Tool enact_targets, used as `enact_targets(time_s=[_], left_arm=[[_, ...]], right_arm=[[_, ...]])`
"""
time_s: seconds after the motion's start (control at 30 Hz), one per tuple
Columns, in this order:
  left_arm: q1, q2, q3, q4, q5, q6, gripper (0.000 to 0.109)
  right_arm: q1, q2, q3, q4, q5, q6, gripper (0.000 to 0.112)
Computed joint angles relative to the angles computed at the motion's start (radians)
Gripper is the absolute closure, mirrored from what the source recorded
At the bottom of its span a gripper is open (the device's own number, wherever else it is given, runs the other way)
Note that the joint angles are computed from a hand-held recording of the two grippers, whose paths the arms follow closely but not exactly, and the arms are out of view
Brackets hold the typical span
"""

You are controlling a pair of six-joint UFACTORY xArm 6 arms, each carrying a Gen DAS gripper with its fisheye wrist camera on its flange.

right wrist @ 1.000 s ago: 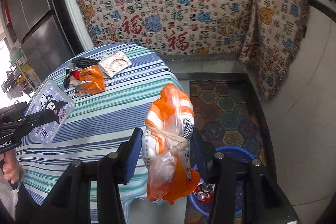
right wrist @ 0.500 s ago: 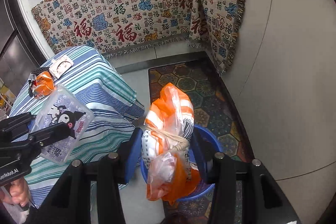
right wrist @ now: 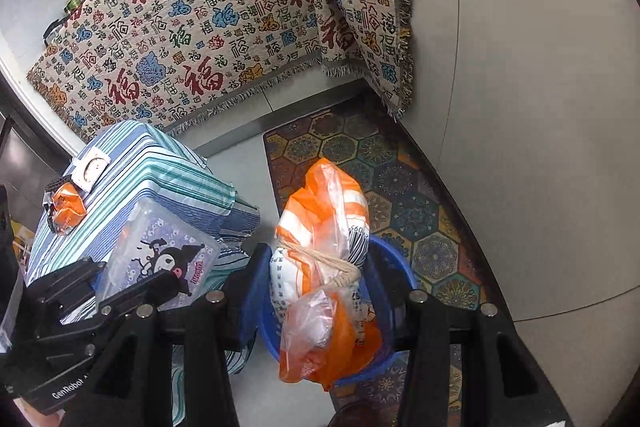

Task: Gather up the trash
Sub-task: 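Open both grippers to drop the box and bag into the basket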

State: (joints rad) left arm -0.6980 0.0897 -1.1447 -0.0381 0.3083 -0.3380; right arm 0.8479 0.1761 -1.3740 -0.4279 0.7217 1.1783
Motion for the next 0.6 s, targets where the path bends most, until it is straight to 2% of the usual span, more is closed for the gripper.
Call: enact_targets(time_s=[0.43,0.47,0.57,0.6], left_arm=[[-0.016,0.115,-0.067,-0.082,-0.016,0.083,0.076],[-0.017,0.121,-0.071,-0.068,-0.017,0.077,0.075],[-0.021,0.142,-0.082,-0.048,-0.024,0.074,0.053],[-0.021,0.145,-0.083,-0.038,-0.028,0.067,0.051]], right_arm=[[-0.032,-0.003,0.051,0.045,-0.056,0.008,0.062],[-0.035,-0.008,0.061,0.046,-0.063,0.012,0.059],[-0.040,-0.017,0.075,0.043,-0.073,0.021,0.053],[-0.042,-0.020,0.081,0.047,-0.079,0.019,0.052]])
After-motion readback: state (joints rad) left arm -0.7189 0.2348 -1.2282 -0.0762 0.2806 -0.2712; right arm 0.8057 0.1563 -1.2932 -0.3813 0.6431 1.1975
